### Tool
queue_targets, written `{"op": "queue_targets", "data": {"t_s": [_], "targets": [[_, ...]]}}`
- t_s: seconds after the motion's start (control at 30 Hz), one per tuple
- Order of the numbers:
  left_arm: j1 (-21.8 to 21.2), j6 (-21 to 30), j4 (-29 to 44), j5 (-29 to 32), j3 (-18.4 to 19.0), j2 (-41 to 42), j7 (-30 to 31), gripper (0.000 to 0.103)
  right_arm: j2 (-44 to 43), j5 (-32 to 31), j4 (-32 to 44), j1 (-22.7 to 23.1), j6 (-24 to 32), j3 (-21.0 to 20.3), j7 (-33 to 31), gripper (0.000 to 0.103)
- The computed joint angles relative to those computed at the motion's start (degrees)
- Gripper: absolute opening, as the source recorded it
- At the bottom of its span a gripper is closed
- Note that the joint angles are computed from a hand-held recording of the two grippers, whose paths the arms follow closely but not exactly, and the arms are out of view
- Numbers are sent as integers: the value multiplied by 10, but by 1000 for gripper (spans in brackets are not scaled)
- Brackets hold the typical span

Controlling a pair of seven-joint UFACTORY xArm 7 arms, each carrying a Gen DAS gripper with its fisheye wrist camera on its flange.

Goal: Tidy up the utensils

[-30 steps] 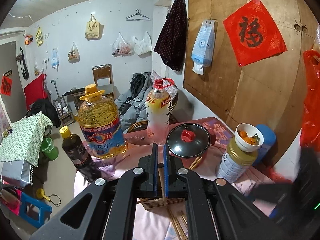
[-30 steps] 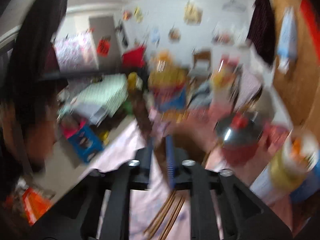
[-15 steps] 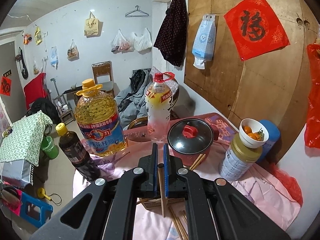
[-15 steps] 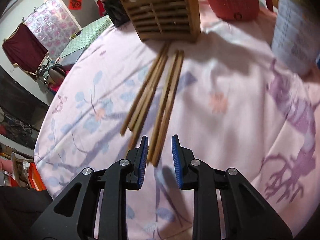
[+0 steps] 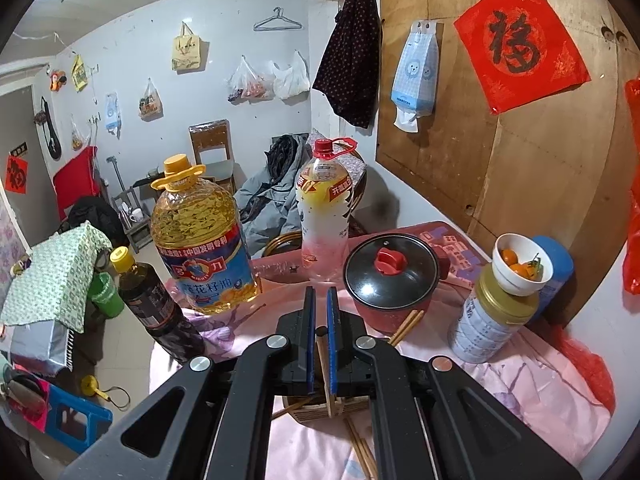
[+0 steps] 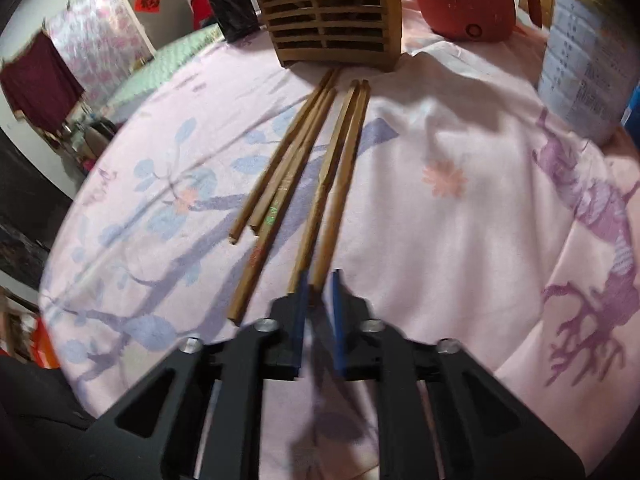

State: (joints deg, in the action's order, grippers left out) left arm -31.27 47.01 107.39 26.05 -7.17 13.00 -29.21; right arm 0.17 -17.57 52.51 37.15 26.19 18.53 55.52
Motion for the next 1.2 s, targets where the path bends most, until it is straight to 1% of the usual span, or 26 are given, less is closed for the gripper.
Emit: {"op": "queue_targets", "data": {"t_s": [0.07,0.17,0.33,0.47,0.67,0.8,0.93,0.97,1.0,1.03,1.13,1.2], "targets": [[-2,3,6,7,2,6,0,6,-5,-9,5,0,12,0,3,1],[-5,4,9,21,7,12,-4,6,-25,-30,13,-6,25,-1,10,1],[-3,1,6,28,13,15,-11,6,-62,-66,45,-35,53,-1,3,1],[0,-4,-5,33,16,14,-19,6,-78,-97,78,-64,58,4,13,1],[10,-15,-31,30,15,7,-26,6,-79,-117,123,-90,50,7,21,1],[14,-19,-40,26,13,5,-32,6,-74,-104,127,-93,42,7,18,1],[16,-18,-41,25,12,6,-33,6,-74,-73,109,-84,41,8,7,1],[16,-17,-41,25,12,7,-33,6,-74,-56,101,-80,34,5,-1,1],[15,-17,-41,25,12,7,-34,6,-75,-38,94,-76,28,4,-10,5],[15,-18,-43,26,12,6,-35,6,-75,-21,84,-73,22,3,-15,6],[14,-16,-40,24,11,9,-34,6,-71,16,61,-63,15,3,-35,7],[13,-15,-38,23,11,11,-31,6,-69,36,40,-55,22,6,-47,7]]}}
